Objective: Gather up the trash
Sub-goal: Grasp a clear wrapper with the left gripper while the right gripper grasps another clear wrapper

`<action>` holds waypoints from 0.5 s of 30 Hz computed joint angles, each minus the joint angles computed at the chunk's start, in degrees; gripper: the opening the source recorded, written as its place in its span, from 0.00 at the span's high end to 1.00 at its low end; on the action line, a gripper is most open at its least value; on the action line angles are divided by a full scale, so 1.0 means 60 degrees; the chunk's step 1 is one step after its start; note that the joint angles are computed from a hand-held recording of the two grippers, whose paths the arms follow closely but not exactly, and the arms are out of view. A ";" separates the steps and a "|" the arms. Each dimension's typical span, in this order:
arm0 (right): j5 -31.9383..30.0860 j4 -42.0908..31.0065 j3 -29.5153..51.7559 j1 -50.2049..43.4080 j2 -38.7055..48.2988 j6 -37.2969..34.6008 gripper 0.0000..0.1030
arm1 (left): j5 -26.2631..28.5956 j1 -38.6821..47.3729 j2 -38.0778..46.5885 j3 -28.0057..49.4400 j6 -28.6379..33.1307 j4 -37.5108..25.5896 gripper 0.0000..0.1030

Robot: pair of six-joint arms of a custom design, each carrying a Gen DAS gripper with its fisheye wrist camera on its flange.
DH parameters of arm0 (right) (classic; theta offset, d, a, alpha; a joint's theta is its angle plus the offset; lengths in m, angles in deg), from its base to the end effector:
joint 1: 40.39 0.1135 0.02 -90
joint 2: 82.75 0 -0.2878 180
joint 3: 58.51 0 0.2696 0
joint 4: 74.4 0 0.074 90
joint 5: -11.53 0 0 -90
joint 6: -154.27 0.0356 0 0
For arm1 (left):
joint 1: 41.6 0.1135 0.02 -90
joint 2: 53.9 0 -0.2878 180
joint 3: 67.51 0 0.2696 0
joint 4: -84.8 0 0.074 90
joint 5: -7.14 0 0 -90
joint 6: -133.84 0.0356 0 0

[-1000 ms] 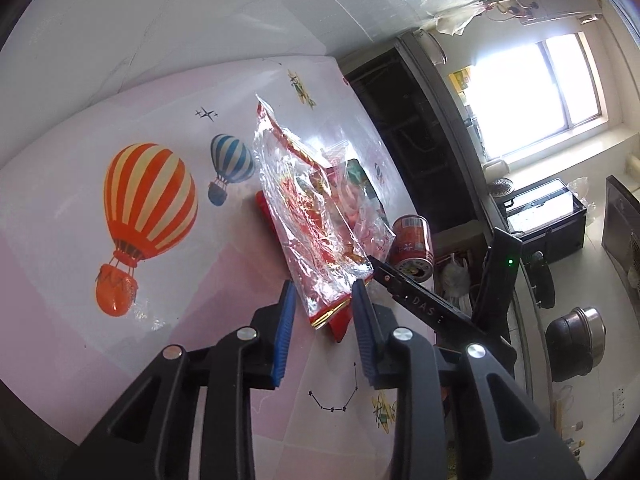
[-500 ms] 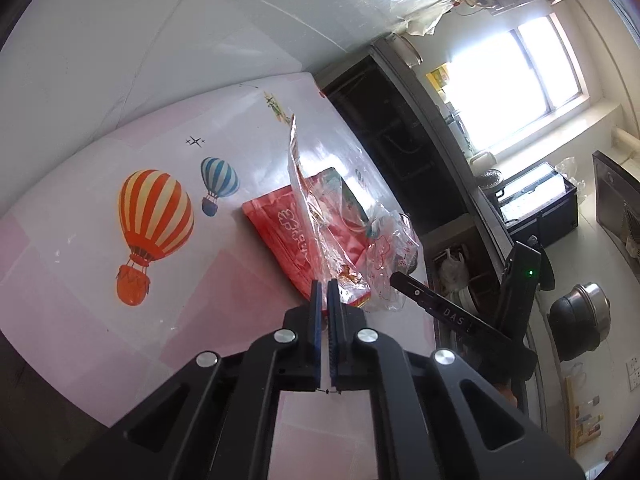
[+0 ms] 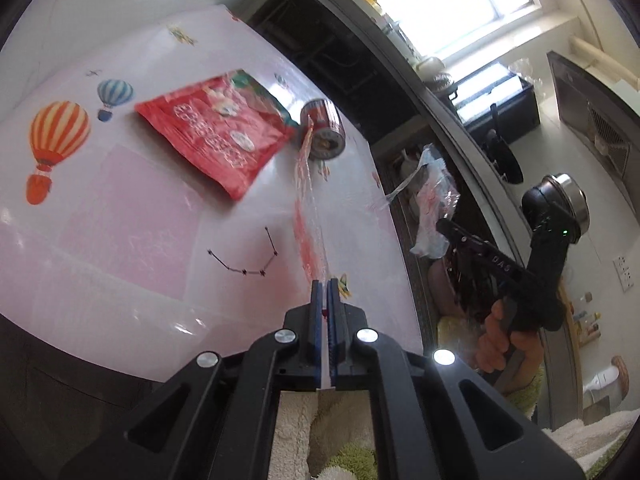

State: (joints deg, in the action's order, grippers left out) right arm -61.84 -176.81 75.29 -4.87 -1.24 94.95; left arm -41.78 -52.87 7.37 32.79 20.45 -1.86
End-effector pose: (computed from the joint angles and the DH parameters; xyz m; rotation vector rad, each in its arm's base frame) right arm 0.1783 0.1147 0.5285 0.0258 2.4046 0.1817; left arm 0.1514 -0.0540 0.4611 0.0935 2.4312 -1.1392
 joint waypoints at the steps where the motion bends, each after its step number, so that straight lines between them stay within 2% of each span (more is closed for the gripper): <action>1: -0.0278 0.0060 -0.0185 -0.0007 -0.0234 0.0160 0.93 | -0.0189 -0.0396 -0.0004 -0.0139 -0.0128 0.0111 0.98; 5: -0.1337 0.0823 -0.1895 0.0401 -0.1009 0.0978 0.93 | -0.0831 -0.1758 0.0001 -0.0741 -0.0873 0.0687 0.98; 8: -0.1270 0.1090 -0.2959 0.1177 -0.1075 0.1653 0.93 | -0.1127 -0.2287 0.0025 -0.1016 -0.1314 0.0978 0.98; 12: -0.2045 0.1678 -0.4275 0.1006 -0.1305 0.2002 0.93 | -0.1156 -0.2638 0.0177 -0.0968 -0.1578 0.1034 0.96; 13: -0.2104 0.1825 -0.4387 0.0990 -0.1335 0.1997 0.93 | -0.1174 -0.2711 0.0248 -0.0935 -0.1631 0.0980 0.95; 15: -0.2071 0.1898 -0.4344 0.0975 -0.1302 0.1933 0.93 | -0.1037 -0.2722 0.0267 -0.1065 -0.1736 0.0967 0.81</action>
State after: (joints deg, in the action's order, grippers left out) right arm -74.26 -165.42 49.22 0.98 -9.05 106.55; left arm -48.00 -69.20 8.97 26.41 10.03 3.94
